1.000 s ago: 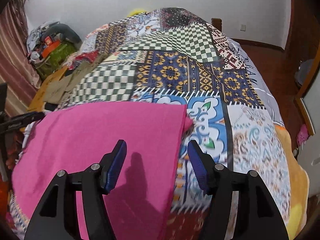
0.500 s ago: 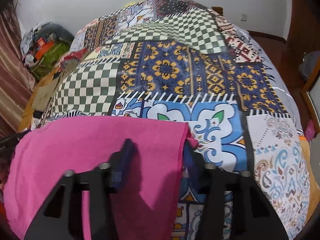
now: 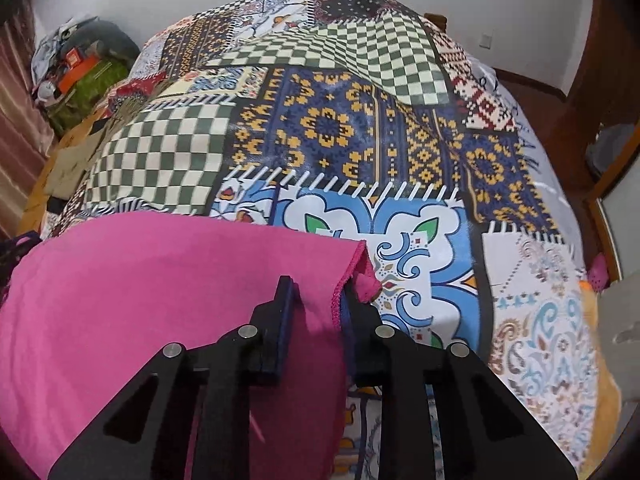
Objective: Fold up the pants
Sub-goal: 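Close both tools on the folded edge of the pants, then open both tools and release the folded edge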
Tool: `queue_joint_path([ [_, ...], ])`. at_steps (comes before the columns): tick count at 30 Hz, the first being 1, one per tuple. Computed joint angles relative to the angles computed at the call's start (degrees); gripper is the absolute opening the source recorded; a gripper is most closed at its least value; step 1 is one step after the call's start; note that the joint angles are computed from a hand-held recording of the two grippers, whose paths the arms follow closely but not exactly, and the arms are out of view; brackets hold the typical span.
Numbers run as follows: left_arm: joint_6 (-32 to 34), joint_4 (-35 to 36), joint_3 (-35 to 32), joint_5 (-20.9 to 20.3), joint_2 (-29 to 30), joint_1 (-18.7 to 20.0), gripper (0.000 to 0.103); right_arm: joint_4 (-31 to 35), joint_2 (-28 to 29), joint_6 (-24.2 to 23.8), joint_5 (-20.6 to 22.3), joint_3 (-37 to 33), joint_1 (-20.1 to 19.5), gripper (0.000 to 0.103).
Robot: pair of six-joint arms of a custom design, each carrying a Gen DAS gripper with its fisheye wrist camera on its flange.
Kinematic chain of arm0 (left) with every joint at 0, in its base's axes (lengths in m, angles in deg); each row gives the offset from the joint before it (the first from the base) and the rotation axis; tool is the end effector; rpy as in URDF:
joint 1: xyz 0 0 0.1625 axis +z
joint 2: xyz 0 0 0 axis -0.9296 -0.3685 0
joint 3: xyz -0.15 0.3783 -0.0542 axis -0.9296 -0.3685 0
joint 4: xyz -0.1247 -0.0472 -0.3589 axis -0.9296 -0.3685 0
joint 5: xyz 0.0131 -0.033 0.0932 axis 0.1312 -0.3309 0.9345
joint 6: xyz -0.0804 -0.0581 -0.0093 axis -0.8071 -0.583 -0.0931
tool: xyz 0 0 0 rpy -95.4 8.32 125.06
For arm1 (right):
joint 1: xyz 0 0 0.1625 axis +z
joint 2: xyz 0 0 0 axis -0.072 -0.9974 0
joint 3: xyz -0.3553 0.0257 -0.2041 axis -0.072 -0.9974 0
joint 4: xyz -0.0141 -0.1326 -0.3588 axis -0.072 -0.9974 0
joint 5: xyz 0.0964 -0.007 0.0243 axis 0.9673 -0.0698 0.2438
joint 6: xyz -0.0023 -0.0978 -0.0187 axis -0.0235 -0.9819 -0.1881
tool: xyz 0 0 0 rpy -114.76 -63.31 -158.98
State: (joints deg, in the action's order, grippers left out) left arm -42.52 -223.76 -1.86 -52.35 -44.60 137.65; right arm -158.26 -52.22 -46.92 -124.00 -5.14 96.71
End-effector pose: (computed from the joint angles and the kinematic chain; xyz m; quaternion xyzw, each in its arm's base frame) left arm -0.0502 -0.7338 0.1436 -0.0294 0.8838 -0.2867 0.3686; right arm 0.1310 -0.8055 0.0804 0.2893 -0.9193 0.1177 0.2395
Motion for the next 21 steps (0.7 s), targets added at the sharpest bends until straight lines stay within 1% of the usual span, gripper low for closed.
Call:
queue_joint_path([
  [3, -2.4, 0.7, 1.6, 1.2, -1.9, -0.7, 0.043, -0.3, -2.1, 0.2, 1.2, 2.3, 0.3, 0.021],
  [4, -2.7, 0.7, 2.1, 1.6, -2.4, -1.0, 0.045, -0.7, -3.0, 0.3, 1.5, 3.3, 0.4, 0.023],
  [6, -3.8, 0.8, 3.8, 1.4, -4.0, -1.6, 0.050, -2.1, -5.3, 0.3, 2.3, 6.2, 0.6, 0.028],
  [8, -4.7, 0.3, 5.9, 0.0, -5.7, -2.0, 0.058, -3.5, -7.2, 0.0, 3.3, 8.6, 0.9, 0.034],
  [10, -6.3, 0.6, 8.1, -1.0, -7.3, -2.4, 0.060, -5.7, -9.7, -1.1, 4.4, 12.2, 1.2, 0.041],
  [15, -9.8, 1.9, 12.8, -1.9, -10.0, -3.5, 0.061, -11.6, -14.1, -4.9, 4.7, 20.1, 2.1, 0.048],
  [18, -12.2, 3.0, 15.4, -4.7, -11.4, -3.7, 0.061, -13.1, -16.2, -5.8, 5.0, 23.8, 2.2, 0.048],
  [19, -12.8, 2.7, 16.5, -6.5, -12.0, -3.6, 0.061, -13.5, -17.0, -5.9, 4.9, 25.3, 2.2, 0.048],
  [21, -13.8, 2.4, 18.1, -8.8, -12.7, -3.6, 0.062, -14.3, -18.0, -6.0, 4.8, 27.3, 2.2, 0.048],
])
